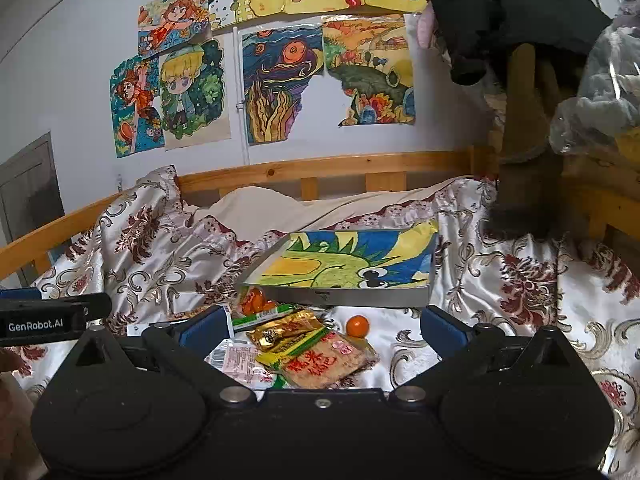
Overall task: Organize snacks
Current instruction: 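Move both tools down toward the pile of snacks beside the tray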
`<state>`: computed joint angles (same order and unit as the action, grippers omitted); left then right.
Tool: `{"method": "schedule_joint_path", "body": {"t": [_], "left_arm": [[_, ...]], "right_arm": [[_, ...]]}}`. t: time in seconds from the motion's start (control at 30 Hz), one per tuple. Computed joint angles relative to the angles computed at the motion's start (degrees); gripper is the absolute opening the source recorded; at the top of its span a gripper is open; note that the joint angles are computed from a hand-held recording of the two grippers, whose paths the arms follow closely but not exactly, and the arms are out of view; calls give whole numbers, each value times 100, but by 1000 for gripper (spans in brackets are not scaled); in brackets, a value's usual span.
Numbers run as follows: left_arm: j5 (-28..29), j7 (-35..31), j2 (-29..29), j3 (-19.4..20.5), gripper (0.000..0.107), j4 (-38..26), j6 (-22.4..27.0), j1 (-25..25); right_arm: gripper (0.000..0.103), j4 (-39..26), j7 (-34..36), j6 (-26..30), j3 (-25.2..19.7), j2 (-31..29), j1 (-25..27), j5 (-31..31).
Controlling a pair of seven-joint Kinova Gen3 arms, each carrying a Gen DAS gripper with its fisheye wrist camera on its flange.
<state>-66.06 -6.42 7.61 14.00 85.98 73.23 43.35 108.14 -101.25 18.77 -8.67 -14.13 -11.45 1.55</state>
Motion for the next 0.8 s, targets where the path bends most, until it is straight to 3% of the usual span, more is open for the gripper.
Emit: {"method": "schedule_joint_path", "body": {"t": [0.37, 0.53, 0.8], "left_arm": [[43, -1013, 70, -231, 103, -517, -685, -414], [349, -1537, 252, -452, 103, -829, -971, -665], [842, -2228, 569, -857, 103, -1007, -1697, -974]], "right_arm": [[102, -1421, 1091, 1013, 359, 708, -475, -453], [102, -1846, 1487, 982, 284, 1079, -462, -440], [102, -2348, 2617, 951, 289, 1766, -270, -1163]]}}
